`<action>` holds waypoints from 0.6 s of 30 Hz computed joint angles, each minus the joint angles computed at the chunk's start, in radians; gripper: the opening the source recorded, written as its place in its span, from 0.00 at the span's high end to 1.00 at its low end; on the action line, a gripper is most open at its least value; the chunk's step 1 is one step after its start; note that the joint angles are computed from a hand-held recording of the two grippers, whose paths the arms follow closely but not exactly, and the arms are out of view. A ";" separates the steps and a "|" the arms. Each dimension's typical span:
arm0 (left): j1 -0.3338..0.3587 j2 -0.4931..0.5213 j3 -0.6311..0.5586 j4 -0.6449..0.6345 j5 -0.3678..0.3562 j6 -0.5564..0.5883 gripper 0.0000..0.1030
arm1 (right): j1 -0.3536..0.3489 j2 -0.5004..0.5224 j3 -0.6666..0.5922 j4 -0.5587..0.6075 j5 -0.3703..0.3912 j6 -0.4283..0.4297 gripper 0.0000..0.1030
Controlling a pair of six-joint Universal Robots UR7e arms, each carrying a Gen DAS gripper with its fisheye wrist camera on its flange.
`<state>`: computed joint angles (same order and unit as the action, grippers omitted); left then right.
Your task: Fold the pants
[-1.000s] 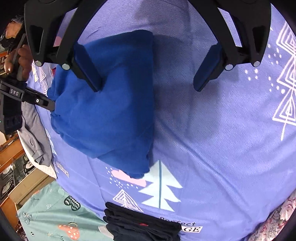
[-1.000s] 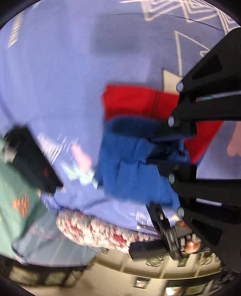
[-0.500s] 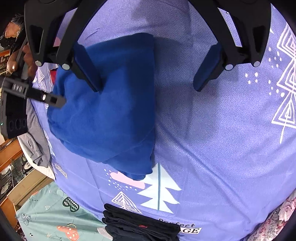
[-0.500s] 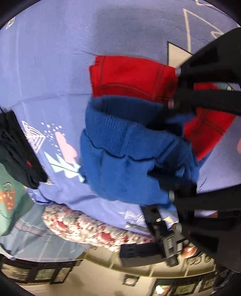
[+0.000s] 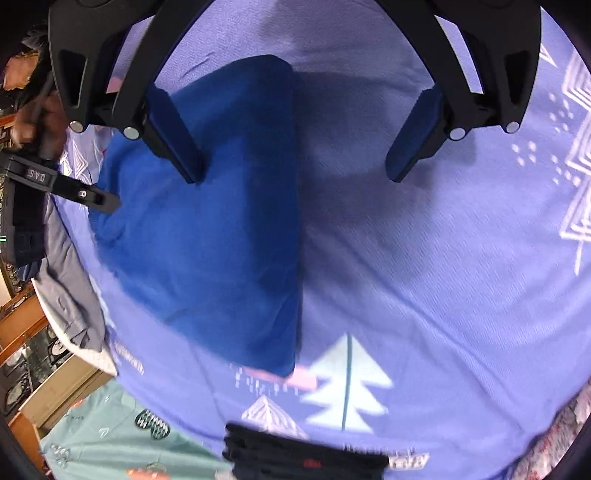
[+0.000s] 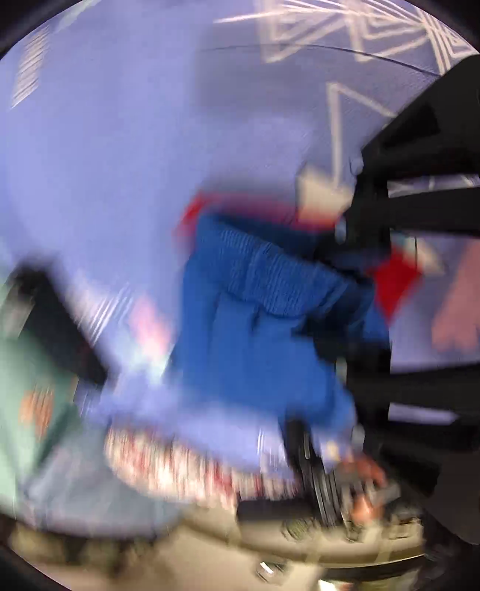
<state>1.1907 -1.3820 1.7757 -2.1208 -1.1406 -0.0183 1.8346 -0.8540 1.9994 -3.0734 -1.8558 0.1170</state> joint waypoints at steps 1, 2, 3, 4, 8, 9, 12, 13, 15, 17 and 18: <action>-0.007 -0.002 0.007 -0.006 0.014 0.005 0.02 | -0.004 -0.001 0.008 -0.028 0.019 -0.007 0.58; -0.011 -0.004 0.008 -0.007 0.020 0.013 0.02 | 0.006 -0.006 0.003 -0.013 0.010 -0.016 0.57; -0.017 -0.005 0.005 0.000 0.031 0.021 0.02 | 0.019 -0.011 -0.001 -0.002 -0.011 -0.025 0.53; -0.020 -0.005 -0.002 0.013 0.039 0.027 0.02 | 0.036 -0.015 -0.007 -0.001 -0.045 -0.035 0.48; -0.027 -0.011 -0.023 0.013 0.047 0.042 0.02 | 0.077 -0.043 0.002 -0.066 -0.132 -0.083 0.47; -0.025 -0.008 -0.033 0.002 0.042 0.041 0.02 | 0.089 -0.038 0.006 -0.126 -0.160 -0.099 0.47; -0.016 0.016 -0.073 -0.013 0.014 0.010 0.02 | 0.095 -0.015 0.003 -0.246 -0.169 -0.143 0.52; -0.015 0.030 -0.086 -0.028 0.010 0.001 0.02 | 0.092 -0.006 -0.008 -0.259 -0.147 -0.151 0.55; -0.020 0.056 -0.103 -0.060 0.019 -0.008 0.02 | 0.091 0.019 -0.040 -0.248 -0.114 -0.172 0.57; -0.024 0.083 -0.120 -0.086 0.015 -0.015 0.02 | 0.096 0.052 -0.076 -0.228 -0.111 -0.183 0.60; -0.024 0.101 -0.134 -0.087 0.008 -0.018 0.02 | 0.100 0.063 -0.089 -0.218 -0.117 -0.180 0.60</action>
